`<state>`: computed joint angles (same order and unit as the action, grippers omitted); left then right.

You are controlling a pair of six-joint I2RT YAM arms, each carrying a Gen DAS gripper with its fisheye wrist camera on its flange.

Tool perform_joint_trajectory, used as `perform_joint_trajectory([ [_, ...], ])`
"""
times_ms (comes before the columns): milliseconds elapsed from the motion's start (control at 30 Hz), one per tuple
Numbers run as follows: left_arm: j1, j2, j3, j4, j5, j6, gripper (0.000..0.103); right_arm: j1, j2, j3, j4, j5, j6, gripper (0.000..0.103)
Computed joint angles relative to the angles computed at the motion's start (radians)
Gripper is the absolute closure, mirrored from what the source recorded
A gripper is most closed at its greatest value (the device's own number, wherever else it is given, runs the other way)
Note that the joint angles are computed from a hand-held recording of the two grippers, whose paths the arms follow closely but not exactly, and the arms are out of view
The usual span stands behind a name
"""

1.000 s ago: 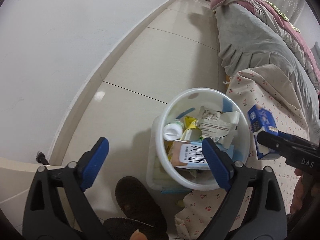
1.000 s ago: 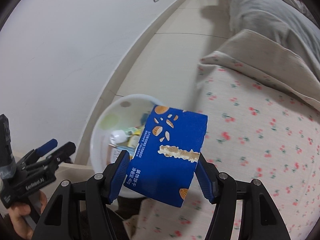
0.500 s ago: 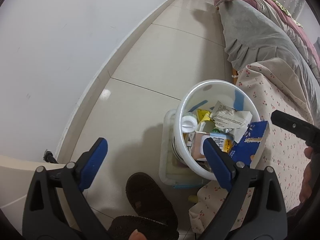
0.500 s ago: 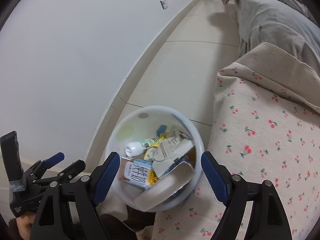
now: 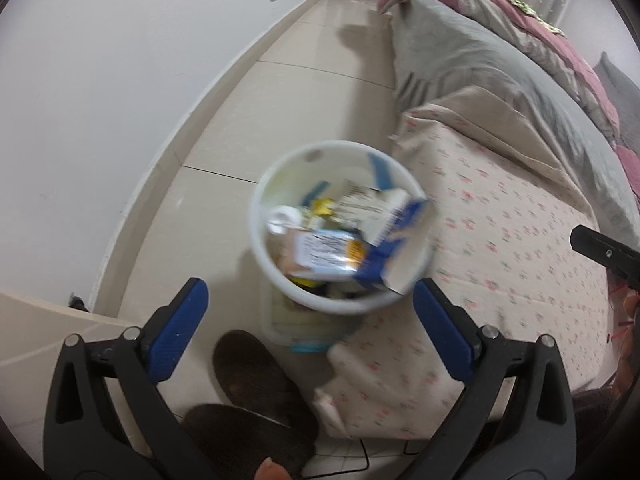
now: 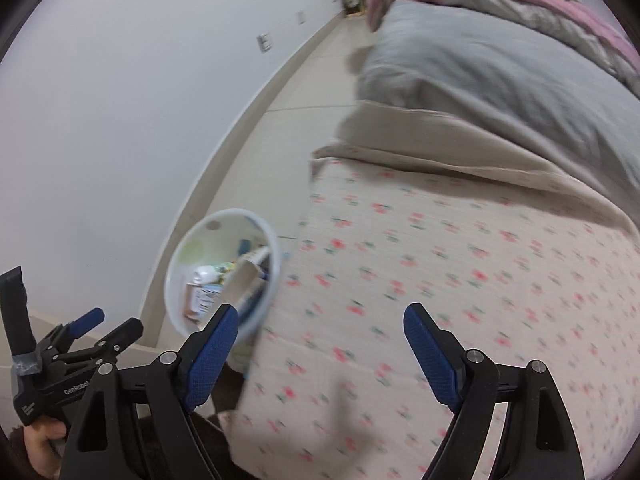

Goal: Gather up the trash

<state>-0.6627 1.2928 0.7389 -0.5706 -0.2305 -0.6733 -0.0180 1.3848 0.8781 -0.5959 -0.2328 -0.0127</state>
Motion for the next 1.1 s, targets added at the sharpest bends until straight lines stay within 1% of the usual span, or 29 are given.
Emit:
perform_joint_trajectory([
  [67,-0.062,-0.013,0.002,-0.013,-0.027,-0.046,0.001,-0.060,-0.074,-0.042,-0.025,-0.004,-0.032,0.014],
  [200,-0.207,-0.011,0.021,-0.054,-0.113,-0.167,0.001,-0.182,-0.231,-0.135,-0.073,-0.002,-0.105,0.012],
  [267,-0.259,0.001,0.040,-0.082,-0.139,-0.208,0.001,-0.241,-0.304,-0.173,-0.095,-0.015,-0.144,0.009],
  [300,-0.290,0.008,0.050,-0.097,-0.160,-0.233,0.001,-0.276,-0.349,-0.203,-0.098,-0.027,-0.162,0.007],
  [400,-0.390,0.032,0.077,-0.133,-0.243,-0.307,0.001,-0.354,-0.456,-0.287,-0.090,-0.059,-0.203,0.007],
  [500,-0.469,0.060,0.092,-0.166,-0.306,-0.369,0.001,-0.400,-0.547,-0.357,-0.088,-0.053,-0.227,0.007],
  [600,-0.527,0.089,0.099,-0.171,-0.330,-0.407,0.001,-0.432,-0.614,-0.391,-0.098,-0.066,-0.259,0.007],
  [800,-0.559,0.135,0.123,-0.161,-0.355,-0.426,0.001,-0.456,-0.689,-0.425,-0.071,-0.063,-0.248,0.007],
  [1100,-0.577,0.139,0.131,-0.166,-0.382,-0.473,0.001,-0.436,-0.667,-0.434,-0.057,-0.047,-0.233,0.007],
])
